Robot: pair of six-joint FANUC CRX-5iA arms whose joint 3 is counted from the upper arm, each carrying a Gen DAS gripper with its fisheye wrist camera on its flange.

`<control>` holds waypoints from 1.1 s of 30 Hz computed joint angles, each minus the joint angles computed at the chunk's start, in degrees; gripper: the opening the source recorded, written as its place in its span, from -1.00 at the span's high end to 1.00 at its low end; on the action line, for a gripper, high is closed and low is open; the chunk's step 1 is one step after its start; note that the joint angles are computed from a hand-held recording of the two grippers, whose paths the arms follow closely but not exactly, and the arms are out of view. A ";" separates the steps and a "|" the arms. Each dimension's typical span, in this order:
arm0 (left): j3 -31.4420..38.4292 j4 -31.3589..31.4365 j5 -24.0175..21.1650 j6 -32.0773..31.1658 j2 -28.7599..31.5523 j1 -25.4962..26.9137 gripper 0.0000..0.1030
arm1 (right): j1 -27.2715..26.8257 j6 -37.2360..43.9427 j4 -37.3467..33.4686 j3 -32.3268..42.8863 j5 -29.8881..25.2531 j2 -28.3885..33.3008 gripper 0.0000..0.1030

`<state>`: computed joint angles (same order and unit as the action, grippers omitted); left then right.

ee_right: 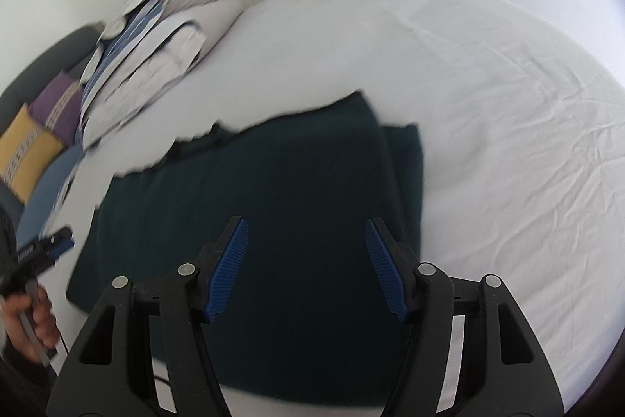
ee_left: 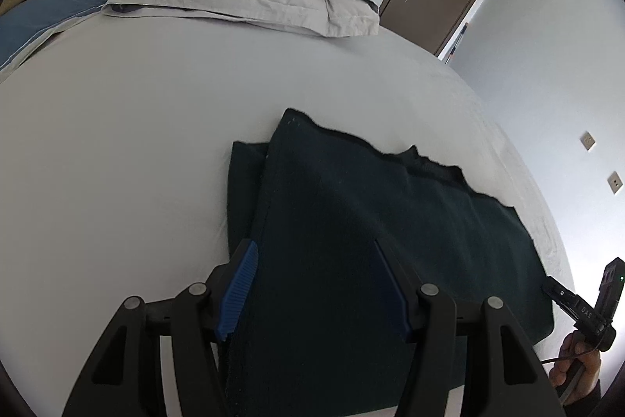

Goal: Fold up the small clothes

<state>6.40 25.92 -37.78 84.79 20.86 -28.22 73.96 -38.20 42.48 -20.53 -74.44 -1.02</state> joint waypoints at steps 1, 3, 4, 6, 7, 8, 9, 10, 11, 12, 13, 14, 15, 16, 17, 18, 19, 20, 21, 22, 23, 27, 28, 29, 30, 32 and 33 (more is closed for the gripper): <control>-0.16 -1.41 -0.14 1.12 -0.02 0.12 -0.20 | 0.63 0.24 -2.04 0.32 -0.09 0.46 -0.14; 0.16 -4.21 -1.71 4.61 1.01 0.93 -0.20 | 2.15 -1.88 -2.96 -1.08 -0.33 0.24 0.18; -1.32 -4.27 -1.66 4.89 0.35 1.38 -0.15 | 2.97 -3.31 -2.60 -1.89 -1.28 -0.28 0.26; -6.18 1.26 1.22 0.49 -1.14 2.70 -0.11 | 4.69 -6.97 -2.76 -3.36 -2.46 -2.28 0.33; -7.16 1.72 1.59 0.07 -1.86 3.02 -0.11 | 5.42 -8.17 -3.06 -2.64 -4.08 -2.23 0.33; -7.25 0.53 1.36 1.08 -2.48 3.19 -0.11 | 5.77 -8.30 -3.57 -1.70 -5.72 -1.99 0.32; -7.50 0.38 1.26 1.30 -2.97 3.31 -0.11 | 6.37 -8.48 -3.65 -0.41 -7.62 -1.46 0.30; -7.49 -0.03 0.89 2.15 -3.41 3.38 -0.07 | 7.22 -9.21 -2.27 -0.08 -8.39 -1.64 0.25; -8.17 0.82 1.17 2.00 -4.15 3.42 -0.06 | 7.61 -9.72 -0.36 -0.01 -7.72 -1.64 0.25; -9.02 1.99 1.99 0.87 -4.90 3.22 -0.06 | 7.76 -9.68 1.70 0.03 -6.13 -1.58 0.25; -9.33 1.87 2.52 0.29 -5.73 2.72 -0.06 | 7.62 -9.39 3.30 0.06 -4.30 -1.31 0.25; -9.00 0.90 2.78 -0.11 -6.28 1.93 -0.06 | 7.12 -9.13 5.35 -0.15 -1.38 -0.99 0.25; -8.50 0.22 2.82 -0.60 -6.49 1.17 -0.06 | 6.30 -8.90 7.06 -0.37 1.71 -0.78 0.25; -7.54 -0.58 2.56 -1.06 -6.35 0.22 -0.06 | 5.40 -8.82 8.37 -0.79 5.15 -0.63 0.25; -6.67 -1.30 2.32 -1.71 -6.14 -0.82 -0.06 | 4.08 -8.96 9.89 -1.41 9.64 -0.44 0.25; -5.42 -2.56 1.87 -1.74 -5.62 -1.90 -0.06 | 3.04 -9.46 10.89 -1.65 12.53 -0.04 0.25; -4.22 -3.56 1.56 -1.40 -4.87 -2.70 -0.06 | 1.81 -10.86 12.22 -2.00 16.03 0.69 0.25; -3.15 -4.31 1.21 -1.51 -4.10 -3.66 -0.06 | 0.61 -12.75 13.91 -2.76 19.56 1.08 0.25; -2.19 -4.76 0.74 -1.71 -3.26 -4.36 -0.06 | -1.04 -15.93 16.61 -4.03 24.27 1.52 0.25; -0.46 -6.44 -0.78 -1.20 -2.08 -5.18 -0.06 | -2.78 -18.76 19.00 -4.66 28.52 2.55 0.25; 2.64 -10.02 -3.53 0.58 -0.20 -6.24 -0.06 | -3.99 -20.14 20.31 -5.18 31.63 3.12 0.25; 6.33 -19.78 -5.20 5.93 2.13 -8.63 -0.13 | -6.04 -24.43 21.49 -7.10 37.40 5.13 0.46; 5.81 -19.79 -4.62 5.63 1.91 -8.62 -0.13 | -6.43 -29.02 25.00 -9.30 38.14 4.10 0.51; 5.34 -19.61 -4.27 5.07 1.68 -8.56 -0.13 | -6.03 -33.95 27.74 -11.67 37.08 2.58 0.52; 5.12 -19.39 -4.05 4.60 1.66 -8.44 -0.13 | -5.24 -36.56 28.47 -13.21 35.14 1.43 0.52; 4.68 -18.94 -3.70 3.57 1.59 -8.30 -0.13 | -2.61 -39.94 27.44 -15.66 30.02 -1.01 0.53; 4.41 -18.75 -3.55 3.29 1.45 -8.14 -0.13 | -0.65 -42.71 26.78 -17.19 26.62 -2.53 0.53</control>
